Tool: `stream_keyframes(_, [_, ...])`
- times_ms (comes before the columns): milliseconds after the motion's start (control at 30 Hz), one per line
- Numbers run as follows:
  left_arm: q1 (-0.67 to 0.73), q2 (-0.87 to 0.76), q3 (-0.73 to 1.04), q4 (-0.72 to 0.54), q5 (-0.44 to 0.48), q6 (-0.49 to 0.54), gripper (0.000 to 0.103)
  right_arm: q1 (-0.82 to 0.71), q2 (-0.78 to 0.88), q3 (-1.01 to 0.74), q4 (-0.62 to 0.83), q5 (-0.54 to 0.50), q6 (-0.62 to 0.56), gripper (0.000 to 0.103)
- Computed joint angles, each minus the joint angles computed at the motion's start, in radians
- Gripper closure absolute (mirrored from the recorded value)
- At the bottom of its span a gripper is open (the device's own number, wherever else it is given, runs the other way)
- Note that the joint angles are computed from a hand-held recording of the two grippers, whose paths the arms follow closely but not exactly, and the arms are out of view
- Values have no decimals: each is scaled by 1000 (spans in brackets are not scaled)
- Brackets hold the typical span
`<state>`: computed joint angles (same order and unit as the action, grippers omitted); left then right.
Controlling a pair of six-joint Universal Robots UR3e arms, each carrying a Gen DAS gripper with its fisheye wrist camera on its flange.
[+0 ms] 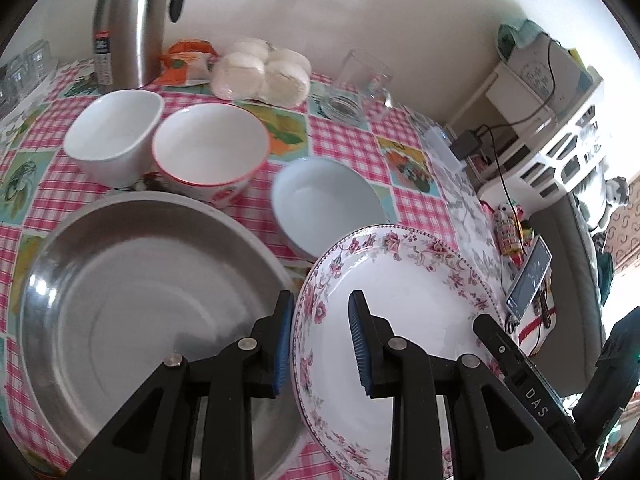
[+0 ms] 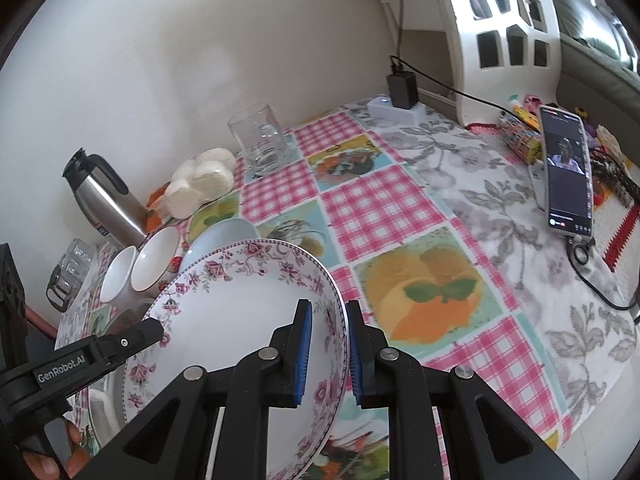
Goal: Organize plates and bowls
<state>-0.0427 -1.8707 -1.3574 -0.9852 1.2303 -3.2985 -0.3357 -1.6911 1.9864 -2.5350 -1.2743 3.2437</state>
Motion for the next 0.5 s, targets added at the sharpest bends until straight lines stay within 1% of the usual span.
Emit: stream_keyframes(500, [214, 85, -88, -32, -78, 90, 74, 279, 188, -175, -21, -149, 119, 85])
